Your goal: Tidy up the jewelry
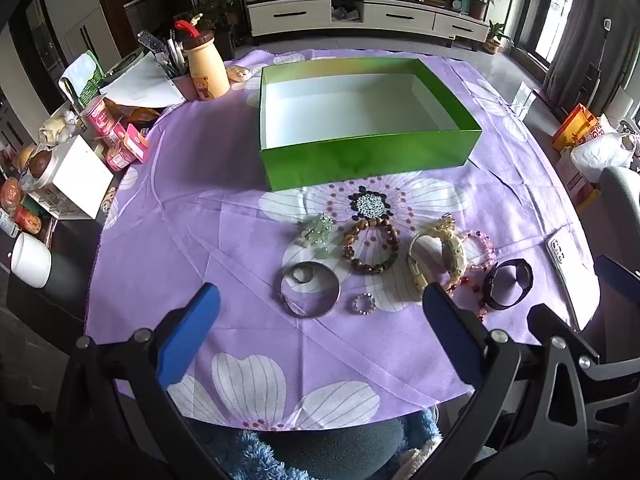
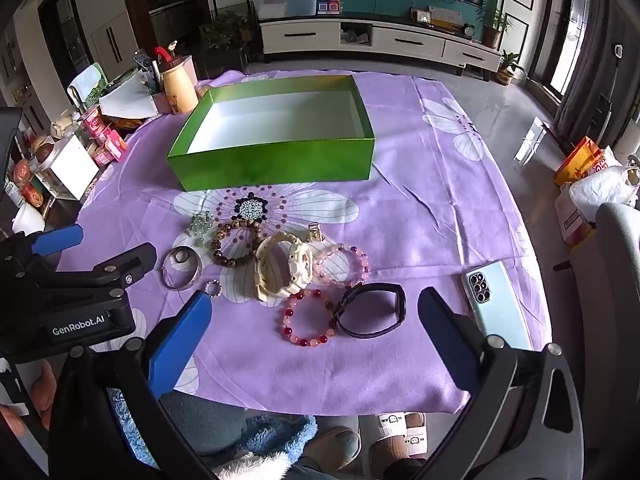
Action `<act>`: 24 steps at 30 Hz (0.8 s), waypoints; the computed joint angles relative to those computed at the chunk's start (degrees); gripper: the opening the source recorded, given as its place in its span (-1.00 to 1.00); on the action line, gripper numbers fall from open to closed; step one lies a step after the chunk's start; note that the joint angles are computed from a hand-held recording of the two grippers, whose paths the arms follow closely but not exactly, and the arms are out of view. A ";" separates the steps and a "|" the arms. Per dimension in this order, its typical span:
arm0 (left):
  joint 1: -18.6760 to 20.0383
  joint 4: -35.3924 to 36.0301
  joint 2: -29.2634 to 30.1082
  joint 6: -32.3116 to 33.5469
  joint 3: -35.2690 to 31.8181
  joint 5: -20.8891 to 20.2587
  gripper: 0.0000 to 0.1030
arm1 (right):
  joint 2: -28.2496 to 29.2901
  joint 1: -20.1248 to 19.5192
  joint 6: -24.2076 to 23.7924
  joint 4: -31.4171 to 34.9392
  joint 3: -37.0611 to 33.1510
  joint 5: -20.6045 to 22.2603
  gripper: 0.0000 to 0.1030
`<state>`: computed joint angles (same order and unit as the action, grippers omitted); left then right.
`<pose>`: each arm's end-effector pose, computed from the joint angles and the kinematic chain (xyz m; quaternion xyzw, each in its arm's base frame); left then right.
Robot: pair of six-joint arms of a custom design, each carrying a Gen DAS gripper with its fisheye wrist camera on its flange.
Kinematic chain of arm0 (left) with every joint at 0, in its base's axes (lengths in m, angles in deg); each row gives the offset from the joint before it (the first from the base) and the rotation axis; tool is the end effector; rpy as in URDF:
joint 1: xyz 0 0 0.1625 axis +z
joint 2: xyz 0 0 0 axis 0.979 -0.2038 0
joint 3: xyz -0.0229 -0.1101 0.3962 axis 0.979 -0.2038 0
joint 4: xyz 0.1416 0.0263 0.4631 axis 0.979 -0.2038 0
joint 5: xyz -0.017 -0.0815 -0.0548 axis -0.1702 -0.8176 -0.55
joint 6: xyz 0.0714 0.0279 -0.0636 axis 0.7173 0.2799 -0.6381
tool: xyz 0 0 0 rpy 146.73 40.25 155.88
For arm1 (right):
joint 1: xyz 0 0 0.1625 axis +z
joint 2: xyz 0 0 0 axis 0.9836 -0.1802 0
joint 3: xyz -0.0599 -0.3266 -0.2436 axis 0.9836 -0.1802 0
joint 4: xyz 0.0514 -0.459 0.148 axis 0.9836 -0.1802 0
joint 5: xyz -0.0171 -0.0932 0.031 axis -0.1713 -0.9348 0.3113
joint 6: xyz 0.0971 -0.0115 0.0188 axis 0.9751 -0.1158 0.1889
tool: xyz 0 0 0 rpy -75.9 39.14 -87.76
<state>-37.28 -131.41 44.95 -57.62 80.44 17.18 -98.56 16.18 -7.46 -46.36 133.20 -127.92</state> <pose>-0.4864 -0.7097 0.0462 -0.0455 0.8588 -0.2976 0.4145 0.1662 -0.7573 0.3698 0.3037 -0.8922 0.1772 0.2835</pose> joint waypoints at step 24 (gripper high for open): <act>0.02 3.17 0.49 -1.41 -1.34 1.32 0.96 | 0.12 -0.18 0.08 0.35 -0.72 1.02 0.97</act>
